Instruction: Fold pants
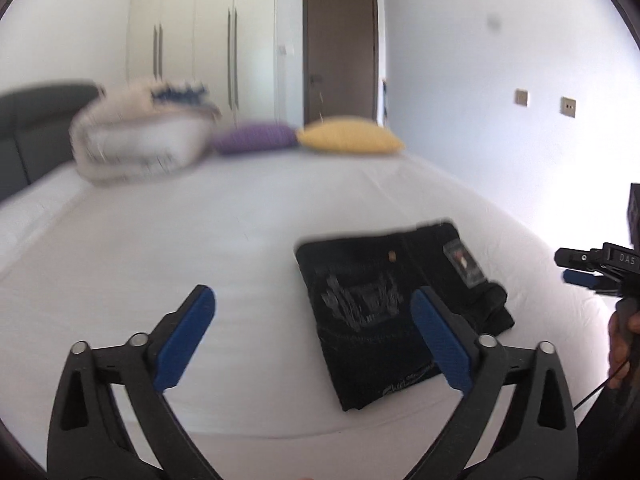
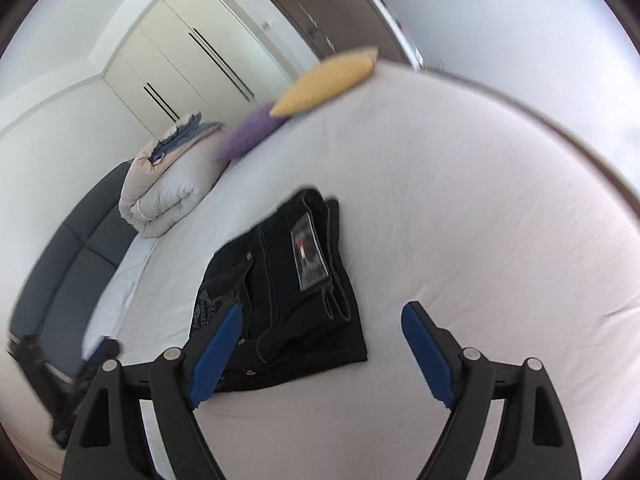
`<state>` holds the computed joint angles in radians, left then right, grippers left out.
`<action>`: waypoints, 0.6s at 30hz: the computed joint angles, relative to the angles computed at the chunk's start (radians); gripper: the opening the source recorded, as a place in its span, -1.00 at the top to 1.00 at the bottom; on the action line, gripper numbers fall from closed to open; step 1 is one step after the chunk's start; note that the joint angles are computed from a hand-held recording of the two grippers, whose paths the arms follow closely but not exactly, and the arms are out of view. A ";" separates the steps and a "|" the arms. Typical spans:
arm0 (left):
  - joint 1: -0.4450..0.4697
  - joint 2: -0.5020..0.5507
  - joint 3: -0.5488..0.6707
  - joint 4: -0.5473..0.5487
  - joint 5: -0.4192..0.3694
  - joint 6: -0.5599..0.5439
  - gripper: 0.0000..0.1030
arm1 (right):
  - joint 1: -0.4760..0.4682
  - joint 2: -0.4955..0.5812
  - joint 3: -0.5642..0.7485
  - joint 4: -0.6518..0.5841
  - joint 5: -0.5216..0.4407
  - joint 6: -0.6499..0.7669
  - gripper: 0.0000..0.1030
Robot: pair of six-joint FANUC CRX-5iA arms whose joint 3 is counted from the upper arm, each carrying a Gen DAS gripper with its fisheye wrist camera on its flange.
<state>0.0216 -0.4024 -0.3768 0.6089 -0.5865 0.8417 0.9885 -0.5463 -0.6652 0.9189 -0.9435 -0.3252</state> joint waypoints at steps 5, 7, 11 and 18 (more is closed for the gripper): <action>0.001 -0.165 0.031 -0.197 0.105 0.114 -1.00 | 0.233 0.032 0.046 0.321 -0.412 -0.056 -1.00; 0.014 -0.212 0.032 -0.191 0.117 0.097 -1.00 | 0.283 0.038 0.057 0.412 -0.500 -0.043 -1.00; 0.100 -0.222 0.143 -0.223 -0.123 0.166 -1.00 | 0.376 0.057 0.098 0.555 -0.640 -0.007 -1.00; 0.180 -0.211 0.199 -0.266 -0.367 0.290 -1.00 | 0.466 0.104 0.180 0.509 -0.728 0.044 -1.00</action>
<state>0.2019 -0.6130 -0.1778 0.3429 -0.9538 1.1314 1.4542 -0.4427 -0.4854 1.4276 -1.6715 -0.2810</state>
